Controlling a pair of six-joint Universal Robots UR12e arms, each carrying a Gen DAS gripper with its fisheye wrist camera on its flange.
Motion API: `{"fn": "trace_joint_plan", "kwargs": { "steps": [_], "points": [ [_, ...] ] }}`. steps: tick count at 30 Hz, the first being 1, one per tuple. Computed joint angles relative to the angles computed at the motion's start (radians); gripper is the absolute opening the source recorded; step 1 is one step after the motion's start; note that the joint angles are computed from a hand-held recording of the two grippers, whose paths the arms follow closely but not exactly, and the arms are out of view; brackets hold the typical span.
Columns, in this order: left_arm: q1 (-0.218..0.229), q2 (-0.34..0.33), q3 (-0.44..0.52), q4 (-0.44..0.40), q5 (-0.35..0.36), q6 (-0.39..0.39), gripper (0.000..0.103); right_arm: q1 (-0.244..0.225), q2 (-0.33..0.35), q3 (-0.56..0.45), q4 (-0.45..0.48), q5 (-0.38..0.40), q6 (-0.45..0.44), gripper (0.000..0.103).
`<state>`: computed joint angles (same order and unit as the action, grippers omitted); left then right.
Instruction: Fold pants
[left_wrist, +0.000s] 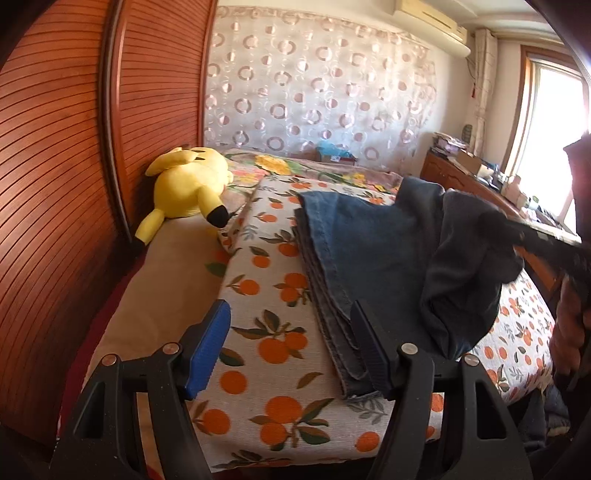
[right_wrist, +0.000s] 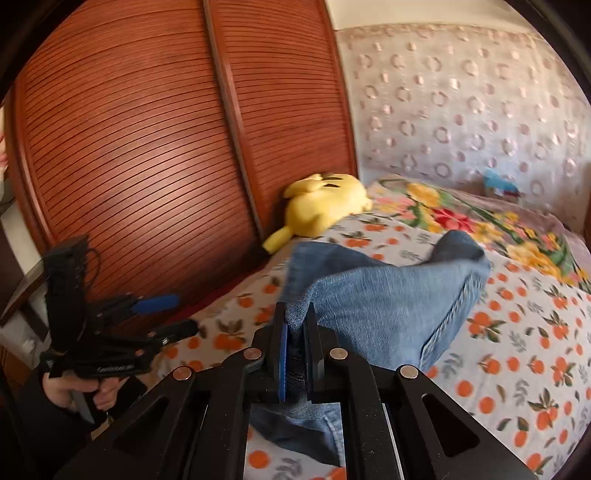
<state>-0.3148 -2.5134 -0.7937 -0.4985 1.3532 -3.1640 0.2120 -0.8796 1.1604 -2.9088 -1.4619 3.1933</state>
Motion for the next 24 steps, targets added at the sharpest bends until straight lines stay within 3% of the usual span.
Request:
{"fn": "trace_joint_plan", "kwargs": {
  "steps": [4, 13, 20, 24],
  "points": [
    [0.002, -0.004, 0.013, 0.004, -0.007, 0.004, 0.068, -0.007, -0.016, 0.045, -0.024, -0.025, -0.003, 0.007],
    [-0.017, -0.032, 0.080, -0.026, -0.049, 0.057, 0.068, -0.032, -0.122, 0.243, -0.126, -0.150, 0.120, 0.007],
    [-0.050, -0.083, 0.186, -0.115, -0.124, 0.124, 0.068, -0.051, -0.178, 0.367, -0.096, -0.186, 0.231, 0.007],
    [-0.066, -0.125, 0.267, -0.209, -0.167, 0.154, 0.068, -0.056, -0.178, 0.379, -0.089, -0.173, 0.266, 0.007]
  ]
}}
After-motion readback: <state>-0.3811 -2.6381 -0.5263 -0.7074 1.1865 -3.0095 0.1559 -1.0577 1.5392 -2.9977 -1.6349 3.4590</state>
